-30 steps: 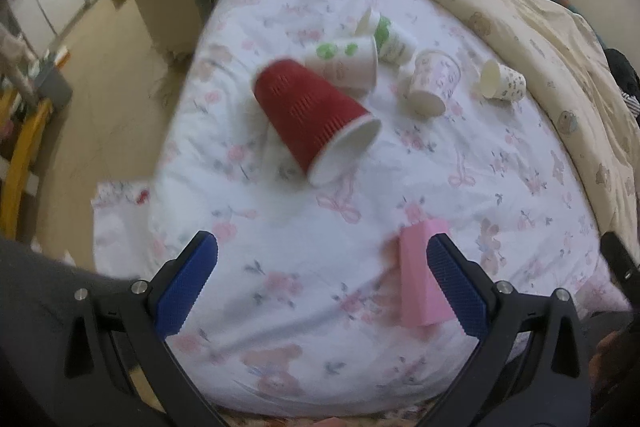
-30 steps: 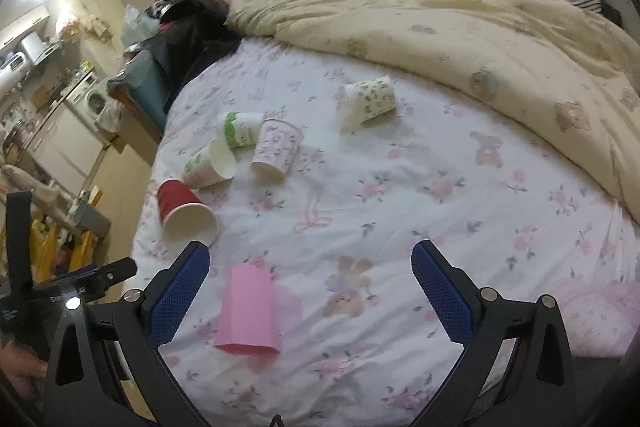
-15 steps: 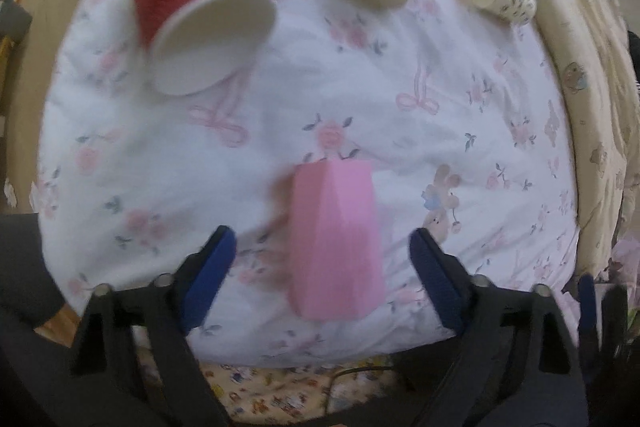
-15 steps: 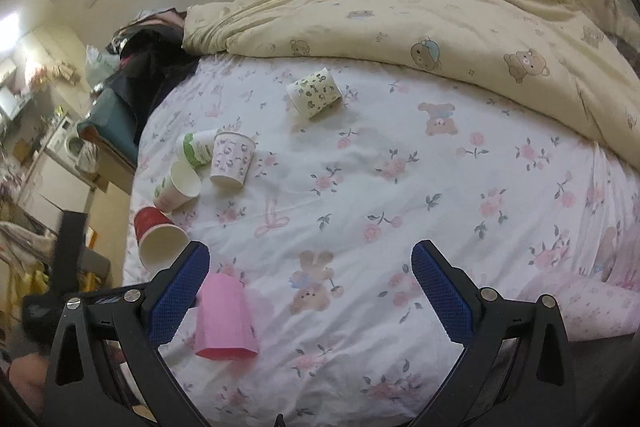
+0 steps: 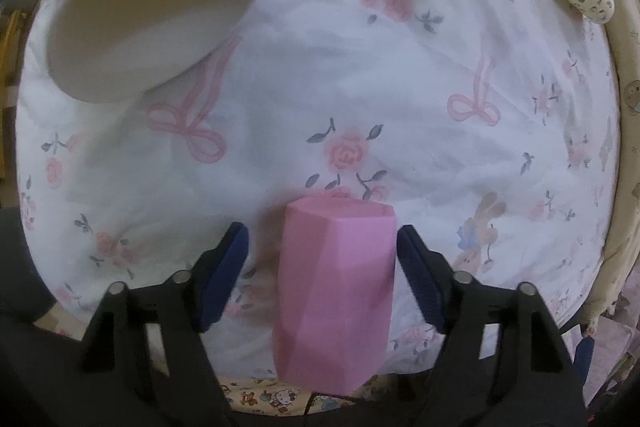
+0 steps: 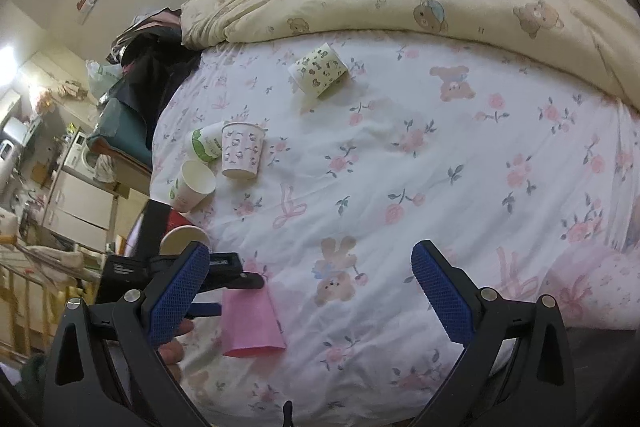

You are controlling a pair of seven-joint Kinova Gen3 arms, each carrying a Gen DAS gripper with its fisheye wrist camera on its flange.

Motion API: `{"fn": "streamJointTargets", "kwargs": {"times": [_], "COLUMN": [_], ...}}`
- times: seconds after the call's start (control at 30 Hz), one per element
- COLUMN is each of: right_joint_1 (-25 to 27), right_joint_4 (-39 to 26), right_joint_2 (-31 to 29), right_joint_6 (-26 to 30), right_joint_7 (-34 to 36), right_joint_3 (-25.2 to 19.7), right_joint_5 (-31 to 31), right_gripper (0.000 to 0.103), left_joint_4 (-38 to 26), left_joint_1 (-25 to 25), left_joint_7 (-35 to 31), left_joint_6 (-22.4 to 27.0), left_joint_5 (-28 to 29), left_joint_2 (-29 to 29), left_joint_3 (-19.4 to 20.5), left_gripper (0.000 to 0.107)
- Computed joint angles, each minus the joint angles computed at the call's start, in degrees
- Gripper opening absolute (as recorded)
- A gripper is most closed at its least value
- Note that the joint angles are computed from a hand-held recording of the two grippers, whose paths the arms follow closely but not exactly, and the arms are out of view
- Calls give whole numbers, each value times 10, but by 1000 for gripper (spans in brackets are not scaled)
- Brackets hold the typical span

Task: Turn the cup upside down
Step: 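Lift the pink cup with the left gripper and rotate it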

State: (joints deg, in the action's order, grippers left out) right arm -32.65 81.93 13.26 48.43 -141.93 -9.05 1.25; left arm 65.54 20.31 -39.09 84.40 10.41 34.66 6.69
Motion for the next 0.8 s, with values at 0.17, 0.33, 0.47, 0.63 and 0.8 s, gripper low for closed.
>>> {"fn": "streamJointTargets", "kwargs": {"times": [0.17,0.33,0.47,0.63,0.8], "right_joint_1": [7,6,2,3,0], "right_joint_4": [-6,-11,-18,-32,-37], "right_joint_2": [6,10,16,30,39], "right_joint_6": [3,3,14,34,41], "right_joint_7": [11,20,22,41,48], "right_joint_3": [-2,-2,-1,-4,-3], "right_joint_5": [-16,-17,-14,-26,-34], "right_gripper": [103,103,103,103,103], "left_joint_4": [-6,22,32,50,89], "left_joint_1": [1,-3,-14,-10,-32], "left_joint_7": [-12,-33,-59,-75,-120], "left_joint_6": [0,-38,-52,-67,-89], "left_joint_5": [1,8,12,-22,-28], "left_joint_2": [6,-16,-40,-86,-135], "left_joint_3": [4,4,9,0,0], "left_gripper": [51,50,50,50,50]}}
